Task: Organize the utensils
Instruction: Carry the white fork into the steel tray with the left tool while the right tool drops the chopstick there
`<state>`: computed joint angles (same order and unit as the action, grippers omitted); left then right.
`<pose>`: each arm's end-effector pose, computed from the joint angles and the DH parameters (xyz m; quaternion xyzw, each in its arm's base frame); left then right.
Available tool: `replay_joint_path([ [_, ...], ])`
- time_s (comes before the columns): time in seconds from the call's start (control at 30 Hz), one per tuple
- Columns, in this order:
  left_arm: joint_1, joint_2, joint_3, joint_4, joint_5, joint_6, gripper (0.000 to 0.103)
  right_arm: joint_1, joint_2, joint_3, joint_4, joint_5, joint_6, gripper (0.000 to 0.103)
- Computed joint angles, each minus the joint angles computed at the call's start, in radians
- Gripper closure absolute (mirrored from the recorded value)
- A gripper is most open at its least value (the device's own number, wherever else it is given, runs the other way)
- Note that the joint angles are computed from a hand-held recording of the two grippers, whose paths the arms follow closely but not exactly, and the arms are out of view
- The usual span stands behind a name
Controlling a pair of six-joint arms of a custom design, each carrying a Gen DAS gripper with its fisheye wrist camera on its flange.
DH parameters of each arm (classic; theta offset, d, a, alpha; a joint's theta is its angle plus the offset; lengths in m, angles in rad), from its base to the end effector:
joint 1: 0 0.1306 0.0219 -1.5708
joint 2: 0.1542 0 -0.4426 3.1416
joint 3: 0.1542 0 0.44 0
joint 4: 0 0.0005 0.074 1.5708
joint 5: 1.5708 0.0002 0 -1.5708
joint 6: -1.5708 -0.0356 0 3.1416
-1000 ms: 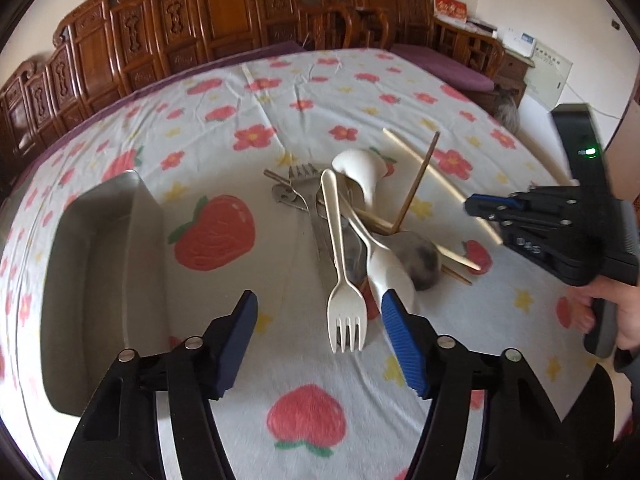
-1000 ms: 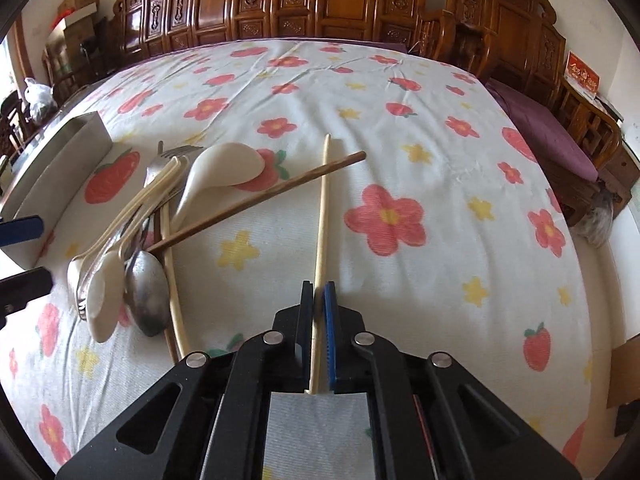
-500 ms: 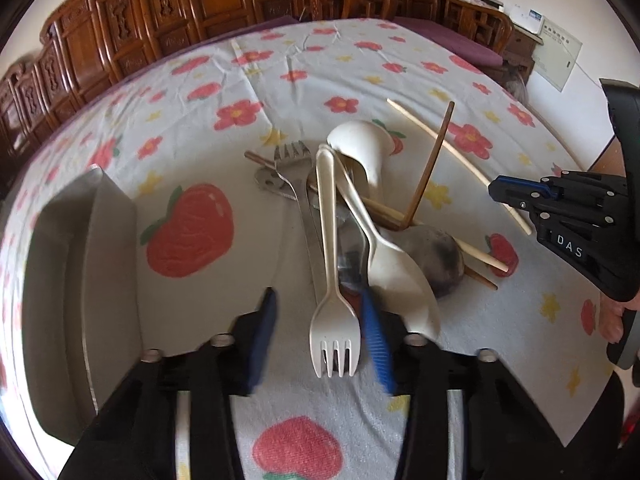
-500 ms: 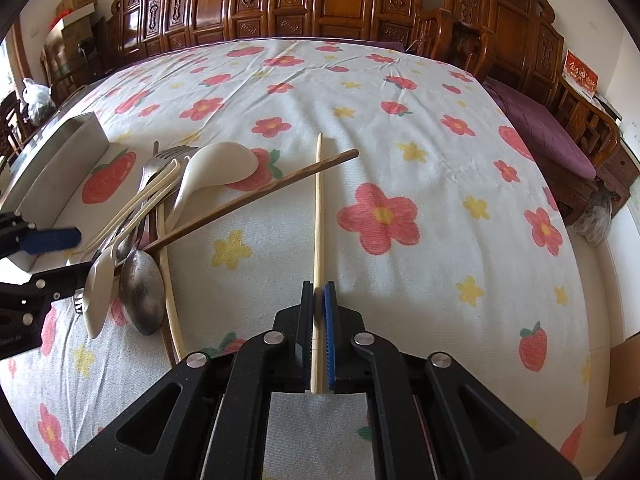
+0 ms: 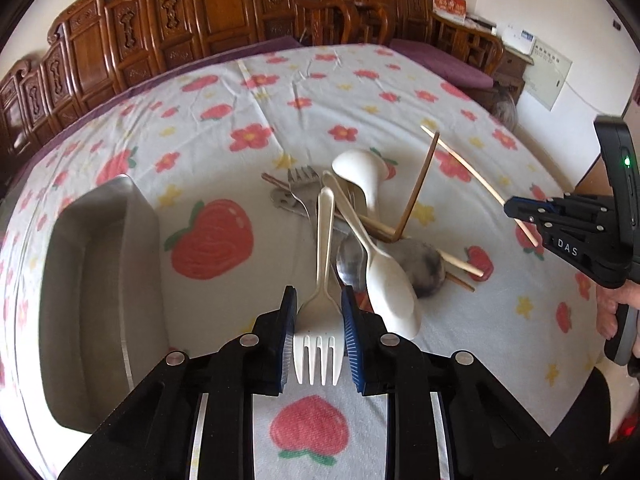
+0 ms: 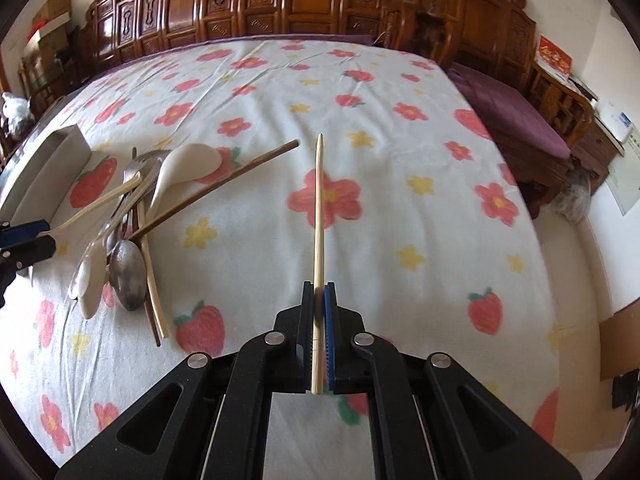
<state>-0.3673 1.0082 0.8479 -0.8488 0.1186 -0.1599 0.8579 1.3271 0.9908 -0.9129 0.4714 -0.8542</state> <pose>0.3143 -0.1260 0.3739 0.2658 0.9217 -0.0853 0.2693 0.2944 0.3151 0.3259 0.0356 0.9599 -0.0335 0.2761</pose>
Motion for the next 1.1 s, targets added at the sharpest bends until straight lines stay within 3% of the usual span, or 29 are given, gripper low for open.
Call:
replay_joint_path([
  [0.5,0.134,-0.089,0.029,0.012,0.089,-0.056,0.082,0.120,0.023,0.130,-0.101,0.122,-0.007,0.098],
  [0.8,0.298,-0.117,0.038,0.001,0.155,-0.125,0.082,0.173,0.099,0.256,-0.052,0.120,0.043,0.098],
  [1.1,0.456,-0.096,0.028,0.018,0.221,-0.181,0.082,0.199,0.221,0.394,0.024,0.058,0.102,0.097],
])
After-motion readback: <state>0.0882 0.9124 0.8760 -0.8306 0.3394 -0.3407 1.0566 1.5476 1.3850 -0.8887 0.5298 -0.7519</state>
